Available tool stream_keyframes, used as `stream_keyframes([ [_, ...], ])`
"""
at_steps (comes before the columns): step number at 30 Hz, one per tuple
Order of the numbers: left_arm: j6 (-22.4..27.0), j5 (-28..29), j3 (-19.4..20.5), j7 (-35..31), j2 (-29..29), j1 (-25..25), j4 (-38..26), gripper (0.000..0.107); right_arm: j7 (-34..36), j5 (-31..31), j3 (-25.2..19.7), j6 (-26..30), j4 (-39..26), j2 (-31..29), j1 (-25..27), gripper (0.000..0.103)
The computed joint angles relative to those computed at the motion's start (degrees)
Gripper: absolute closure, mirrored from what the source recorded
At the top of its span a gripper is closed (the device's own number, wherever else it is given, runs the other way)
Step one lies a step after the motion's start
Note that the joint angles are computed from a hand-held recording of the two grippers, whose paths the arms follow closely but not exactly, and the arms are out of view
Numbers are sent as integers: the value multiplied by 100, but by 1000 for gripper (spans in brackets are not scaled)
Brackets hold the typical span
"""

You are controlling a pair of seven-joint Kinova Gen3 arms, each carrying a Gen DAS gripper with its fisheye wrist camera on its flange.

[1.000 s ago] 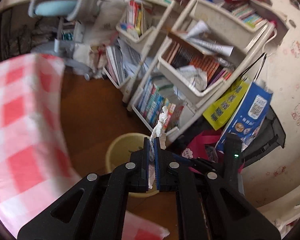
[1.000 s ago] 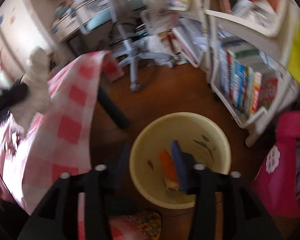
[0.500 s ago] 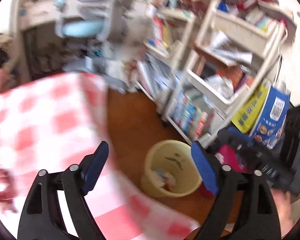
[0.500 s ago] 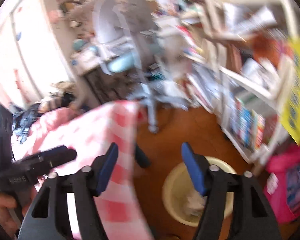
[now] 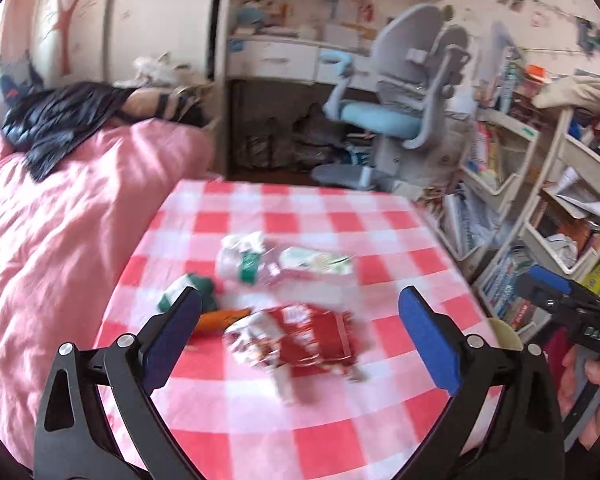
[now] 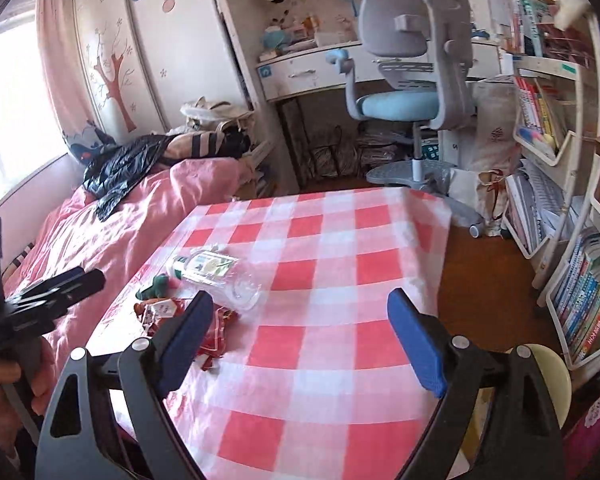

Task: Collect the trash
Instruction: 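Open both tools over the yellow bin and return to the table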

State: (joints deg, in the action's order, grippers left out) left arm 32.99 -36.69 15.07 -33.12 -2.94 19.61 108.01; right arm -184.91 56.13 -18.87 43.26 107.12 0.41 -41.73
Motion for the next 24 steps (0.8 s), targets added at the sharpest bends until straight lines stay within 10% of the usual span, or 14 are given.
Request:
stream_keyframes([
  [9,-253,1244,-834,-1155,-253,-264,183,12,711,-601,259,381,-628,555,-429,17],
  [24,-59,1167,-491,-1222,-72,-440,63,12,1256,-716,431,937,-962,813,-730,13],
])
